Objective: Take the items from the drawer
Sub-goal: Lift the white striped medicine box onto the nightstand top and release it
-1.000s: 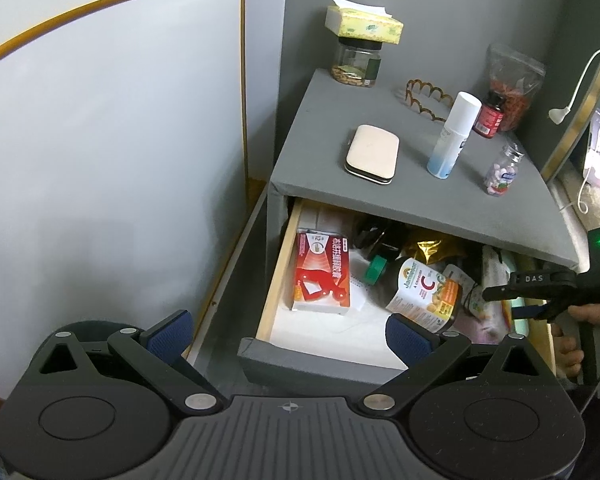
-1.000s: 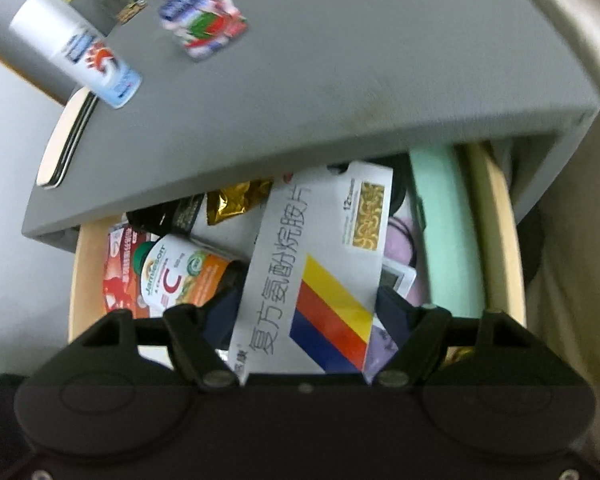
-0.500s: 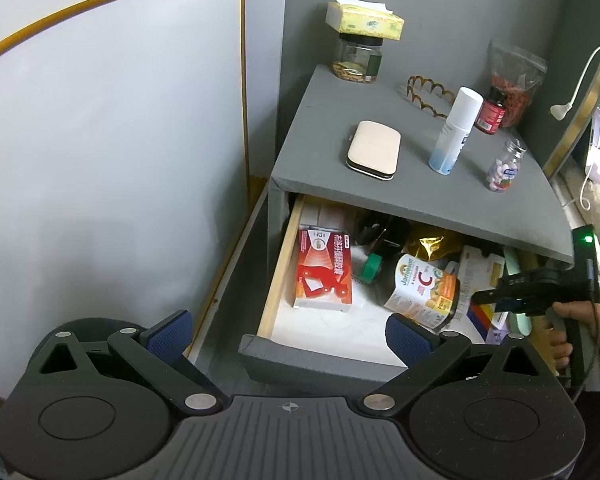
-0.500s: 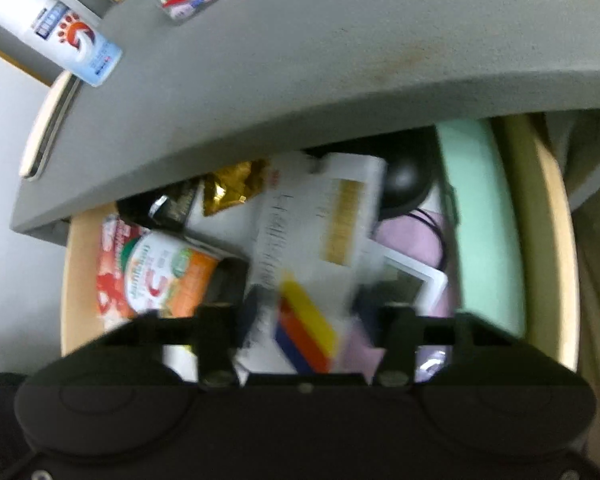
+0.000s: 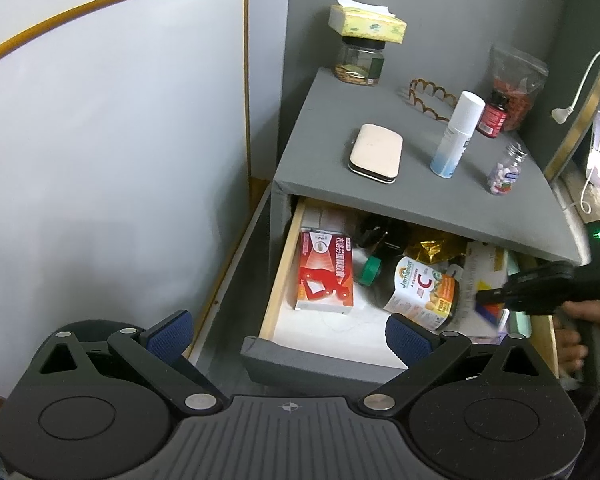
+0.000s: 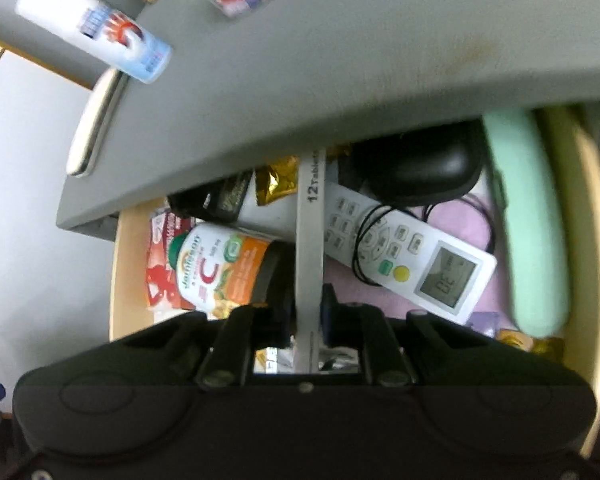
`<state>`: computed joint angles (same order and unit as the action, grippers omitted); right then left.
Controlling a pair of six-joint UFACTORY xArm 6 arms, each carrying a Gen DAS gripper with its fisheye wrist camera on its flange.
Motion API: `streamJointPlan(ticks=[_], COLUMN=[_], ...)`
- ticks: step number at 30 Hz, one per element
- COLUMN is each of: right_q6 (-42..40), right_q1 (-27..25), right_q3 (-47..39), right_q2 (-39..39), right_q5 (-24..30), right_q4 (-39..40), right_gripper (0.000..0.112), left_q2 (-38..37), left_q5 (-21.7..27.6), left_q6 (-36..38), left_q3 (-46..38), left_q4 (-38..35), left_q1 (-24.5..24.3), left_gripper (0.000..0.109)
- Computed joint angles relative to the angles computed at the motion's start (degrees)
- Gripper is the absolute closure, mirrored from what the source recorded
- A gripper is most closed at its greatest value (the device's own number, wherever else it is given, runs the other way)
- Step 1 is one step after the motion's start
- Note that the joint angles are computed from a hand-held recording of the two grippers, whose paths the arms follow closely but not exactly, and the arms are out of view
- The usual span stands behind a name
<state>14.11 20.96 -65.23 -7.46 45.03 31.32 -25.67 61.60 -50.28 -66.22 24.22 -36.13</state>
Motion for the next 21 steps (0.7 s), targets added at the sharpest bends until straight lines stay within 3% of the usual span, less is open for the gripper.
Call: streamJointPlan(ticks=[7,12,15,18,21], right_q6=[-0.9,-0.7,-1.7,0.1,0.6], right_q1=[-3.2,-10.6,-14.2,-14.1,-14.5], right_q3=[5.5,6.8,5.4,2.9,1.0], right_q2=[-12.4,-19.3,-20.1,-16.2,-12.3], right_q5=[4.4,8.8,5.4,-3.2,-8.3], right_q4=[9.9,17.1,20.9,14.4,14.1], right_gripper=[0.101,0.101,0.101,0.101,0.101], left_q2=[0.2,0.0,0.0,0.2,0.3], left_q5=[-0.6,-0.5,-0.4,-0.4,-0.3], left_q6=[0.5,0.4,0.2,0.4,0.6], left_q3=[-0.1,0.0,-0.1,-0.2,-0.2], left_q4=[-0.7,-0.5,-0.3,-0.2,0.2], left_q1=[-0.2,-0.2,-0.2,-0.4,-0.8], left_gripper=[0.007,0.007,0.007,0.007,0.007])
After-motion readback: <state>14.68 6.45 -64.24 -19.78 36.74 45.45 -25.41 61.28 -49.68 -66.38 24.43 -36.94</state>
